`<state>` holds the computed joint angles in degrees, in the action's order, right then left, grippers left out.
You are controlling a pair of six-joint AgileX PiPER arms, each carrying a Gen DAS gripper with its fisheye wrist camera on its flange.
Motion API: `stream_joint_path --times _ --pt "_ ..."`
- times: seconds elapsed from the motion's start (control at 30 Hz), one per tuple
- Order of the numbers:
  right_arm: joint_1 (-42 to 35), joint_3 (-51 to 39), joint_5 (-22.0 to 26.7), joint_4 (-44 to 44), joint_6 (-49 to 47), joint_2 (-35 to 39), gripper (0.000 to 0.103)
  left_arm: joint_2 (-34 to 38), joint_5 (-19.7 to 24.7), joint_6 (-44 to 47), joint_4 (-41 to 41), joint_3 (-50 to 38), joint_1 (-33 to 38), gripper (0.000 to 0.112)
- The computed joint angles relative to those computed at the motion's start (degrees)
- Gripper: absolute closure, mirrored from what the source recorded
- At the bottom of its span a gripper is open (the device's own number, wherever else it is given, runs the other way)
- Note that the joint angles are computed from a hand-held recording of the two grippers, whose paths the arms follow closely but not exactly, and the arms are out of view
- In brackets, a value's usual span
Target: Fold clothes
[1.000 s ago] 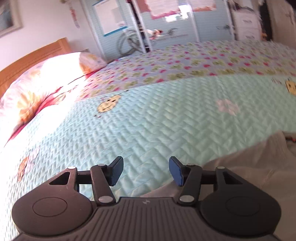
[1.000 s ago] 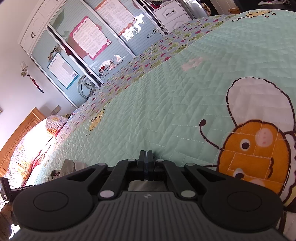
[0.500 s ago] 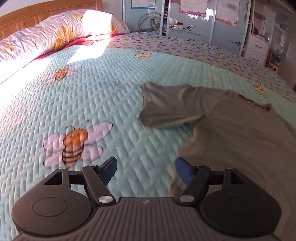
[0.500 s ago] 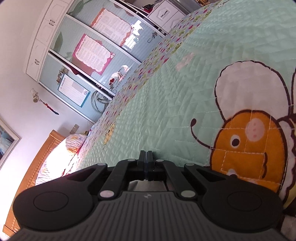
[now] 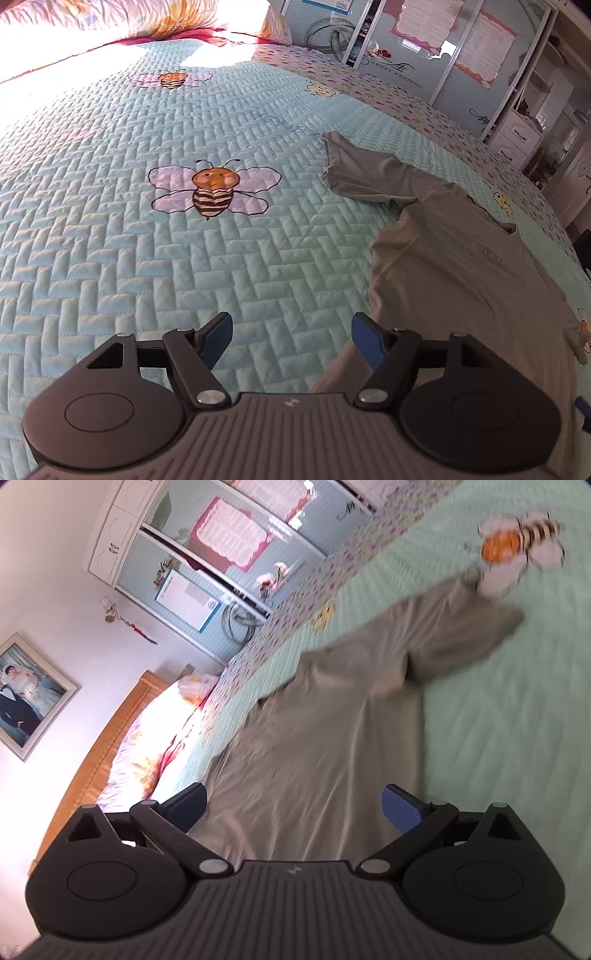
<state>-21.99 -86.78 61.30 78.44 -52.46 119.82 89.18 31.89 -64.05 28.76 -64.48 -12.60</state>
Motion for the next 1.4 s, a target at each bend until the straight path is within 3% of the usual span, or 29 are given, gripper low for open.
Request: stream_joint_path --times 0.1,0.27,0.4,0.43,0.53,0.6,0.7,0.8,0.9,0.93,1.0,1.03,1.07,1.23,1.3,1.4 --pt "1.6 12.5 0.5 -4.3 -2.3 -9.4 0.003 -4.0 0.9 0.9 -2.0 3.6 0.8 0.038" --pt "4.3 21.3 -0.5 -11.4 -9.4 -28.8 0.003 -10.0 4.1 7.8 -10.7 8.2 3.9 0.037" --pt "3.6 33.0 -11.3 1.3 -25.7 -49.4 0.001 -16.9 5.2 10.8 -12.0 13.2 4.8 0.037" --pt "4.3 34.3 -14.2 2.4 -26.5 -51.8 0.001 -18.1 5.6 12.6 -13.7 14.3 5.2 0.036" --pt "6.6 32.7 -14.8 -6.5 -17.0 -51.5 0.001 -21.5 7.1 18.0 -19.0 17.5 6.5 0.036" --pt "9.0 31.6 -12.5 -16.2 -8.2 -50.0 0.001 -24.6 7.4 22.2 -21.7 20.1 5.7 0.036" --pt "13.0 37.2 -12.6 -22.7 -6.8 -53.4 0.001 -29.2 8.4 26.1 -23.4 23.3 2.3 0.036" --pt "14.9 43.7 -6.9 -25.8 -10.1 -58.7 0.002 -31.7 9.0 27.1 -25.4 25.7 -1.4 0.036" --pt "21.3 49.9 -5.4 -31.6 -6.0 -66.5 0.006 -31.8 8.7 27.7 -25.8 26.1 -5.7 0.036" --pt "24.4 51.4 -5.7 -33.9 -3.8 -68.5 0.009 -31.1 8.8 27.9 -25.5 25.7 -7.5 0.036" --pt "30.2 53.1 -6.8 -38.0 0.0 -70.0 0.027 -29.4 8.9 29.7 -26.6 24.8 -10.4 0.036" --pt "30.9 53.3 -6.5 -38.6 0.4 -69.6 0.048 -28.4 8.6 31.4 -28.3 24.6 -11.3 0.036" --pt "31.3 53.5 -6.6 -39.3 1.0 -69.2 0.057 -27.5 8.2 33.2 -30.0 24.3 -12.2 0.035" --pt "32.4 53.5 -9.7 -41.0 2.8 -66.5 0.062 -24.0 5.8 40.8 -37.8 23.5 -14.3 0.031" --pt "32.6 53.5 -10.4 -41.6 3.9 -65.3 0.062 -23.2 5.2 47.1 -44.6 23.5 -12.7 0.031" --pt "32.4 54.1 -11.3 -41.0 3.0 -65.1 0.061 -23.2 4.6 61.6 -61.8 25.6 -8.5 0.031"
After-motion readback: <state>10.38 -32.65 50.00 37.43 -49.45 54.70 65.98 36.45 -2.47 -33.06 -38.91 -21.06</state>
